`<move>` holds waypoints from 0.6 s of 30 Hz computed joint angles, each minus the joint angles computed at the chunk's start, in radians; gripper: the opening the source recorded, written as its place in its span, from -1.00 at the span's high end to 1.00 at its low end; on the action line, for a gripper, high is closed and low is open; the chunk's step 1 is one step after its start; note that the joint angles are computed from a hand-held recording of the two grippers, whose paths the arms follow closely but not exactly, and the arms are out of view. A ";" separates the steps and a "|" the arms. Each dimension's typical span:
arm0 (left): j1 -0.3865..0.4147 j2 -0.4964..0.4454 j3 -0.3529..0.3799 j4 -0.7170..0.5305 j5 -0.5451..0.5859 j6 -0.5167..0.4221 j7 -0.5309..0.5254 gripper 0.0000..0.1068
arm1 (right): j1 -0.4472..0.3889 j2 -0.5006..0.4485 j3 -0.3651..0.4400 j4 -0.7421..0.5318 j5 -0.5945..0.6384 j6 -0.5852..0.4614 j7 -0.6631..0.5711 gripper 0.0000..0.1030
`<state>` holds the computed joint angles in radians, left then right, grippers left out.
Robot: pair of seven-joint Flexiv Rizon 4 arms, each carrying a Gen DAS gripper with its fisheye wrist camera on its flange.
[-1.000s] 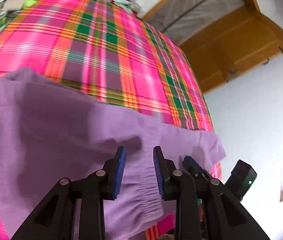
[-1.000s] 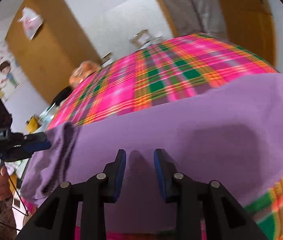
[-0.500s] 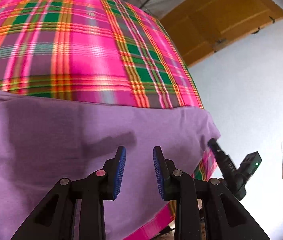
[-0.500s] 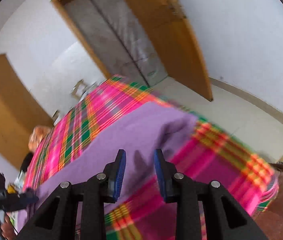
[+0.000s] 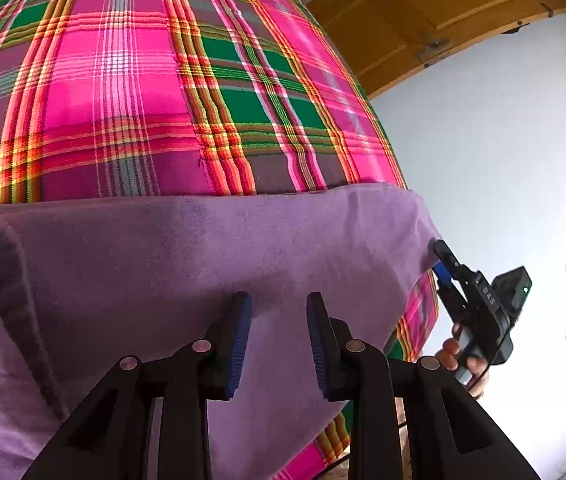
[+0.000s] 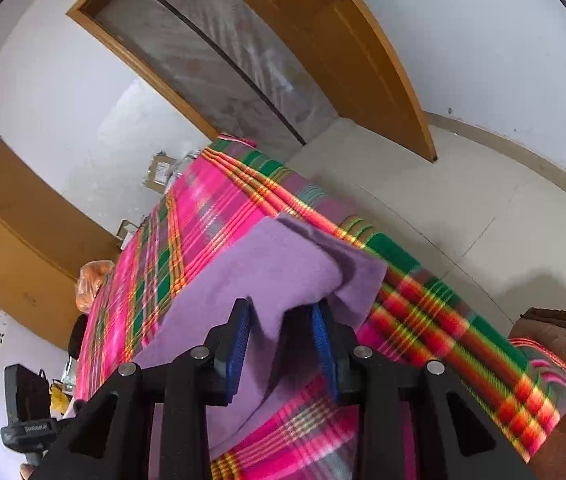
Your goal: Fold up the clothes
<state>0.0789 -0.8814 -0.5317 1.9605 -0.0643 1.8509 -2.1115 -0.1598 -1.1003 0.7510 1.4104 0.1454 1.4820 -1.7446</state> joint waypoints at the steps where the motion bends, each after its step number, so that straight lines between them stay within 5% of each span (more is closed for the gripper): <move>1: 0.000 -0.003 -0.001 -0.003 -0.001 -0.001 -0.001 0.45 | 0.001 -0.005 0.000 -0.013 -0.002 -0.011 0.003 0.35; 3: 0.000 -0.007 -0.002 -0.007 -0.002 0.000 -0.003 0.45 | -0.007 -0.013 0.013 -0.023 0.003 -0.007 -0.013 0.38; 6: -0.005 -0.006 0.002 -0.011 -0.005 -0.005 -0.003 0.45 | -0.020 -0.010 0.029 0.006 0.004 0.102 -0.047 0.84; 10: -0.007 -0.011 0.003 -0.021 -0.008 -0.007 -0.002 0.45 | -0.003 0.014 -0.002 0.066 -0.027 0.276 -0.047 0.88; 16: -0.018 -0.017 0.011 -0.036 -0.016 -0.013 0.000 0.45 | 0.050 0.022 -0.128 0.042 -0.065 0.180 0.097 0.94; 18: -0.019 -0.018 0.011 -0.038 -0.018 -0.012 0.001 0.45 | 0.027 0.006 -0.106 0.043 -0.089 0.176 0.117 0.94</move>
<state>0.0601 -0.8995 -0.5203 1.9226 -0.0824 1.8393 -2.1101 -0.1326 -1.0940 0.6451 1.4532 0.0562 1.6577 -1.6277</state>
